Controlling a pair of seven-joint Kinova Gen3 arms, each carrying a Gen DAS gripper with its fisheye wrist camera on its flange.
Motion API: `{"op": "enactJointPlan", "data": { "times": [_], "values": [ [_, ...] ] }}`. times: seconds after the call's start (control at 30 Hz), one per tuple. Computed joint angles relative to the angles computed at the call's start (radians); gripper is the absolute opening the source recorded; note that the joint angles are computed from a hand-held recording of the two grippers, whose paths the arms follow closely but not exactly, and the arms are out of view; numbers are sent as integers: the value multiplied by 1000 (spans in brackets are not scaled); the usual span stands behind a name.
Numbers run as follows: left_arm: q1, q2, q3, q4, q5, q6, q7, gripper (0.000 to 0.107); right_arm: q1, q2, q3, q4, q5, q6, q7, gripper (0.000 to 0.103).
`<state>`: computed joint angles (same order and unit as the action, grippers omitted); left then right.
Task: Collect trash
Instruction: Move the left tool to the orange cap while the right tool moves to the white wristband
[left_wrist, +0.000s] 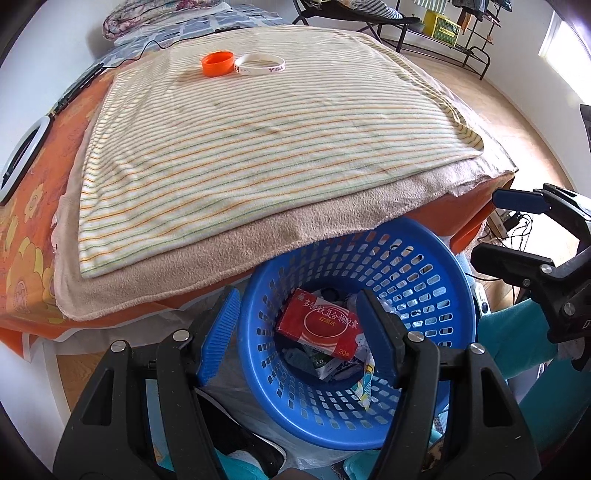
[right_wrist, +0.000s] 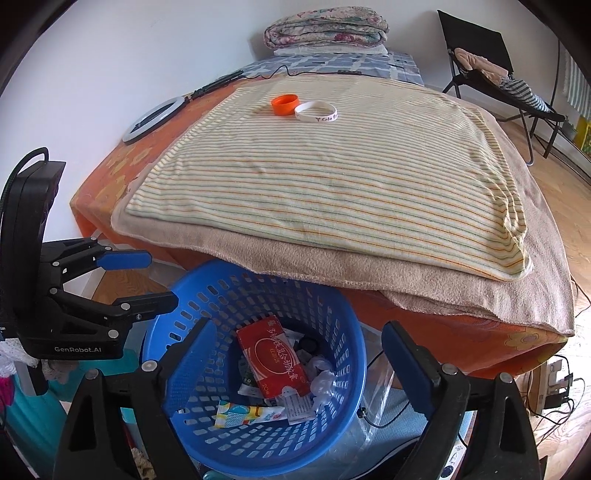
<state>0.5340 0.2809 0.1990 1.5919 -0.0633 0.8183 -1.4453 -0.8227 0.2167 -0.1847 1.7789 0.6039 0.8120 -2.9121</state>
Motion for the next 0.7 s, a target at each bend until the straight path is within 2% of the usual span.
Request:
{"op": "enactJointPlan", "data": {
  "times": [0.2,0.53,0.7],
  "values": [
    [-16,16,-9,-92,-3,29,-14,67,16,5,9,-47,2,28,33,93],
    [-35,89,-39,-275,-6,72,-17,67,44,47,36,-167,12,80,172,97],
    [-20,153,-56,-375,-27,108,-15,67,66,65,59,-206,6,62,229,100]
  ]
}}
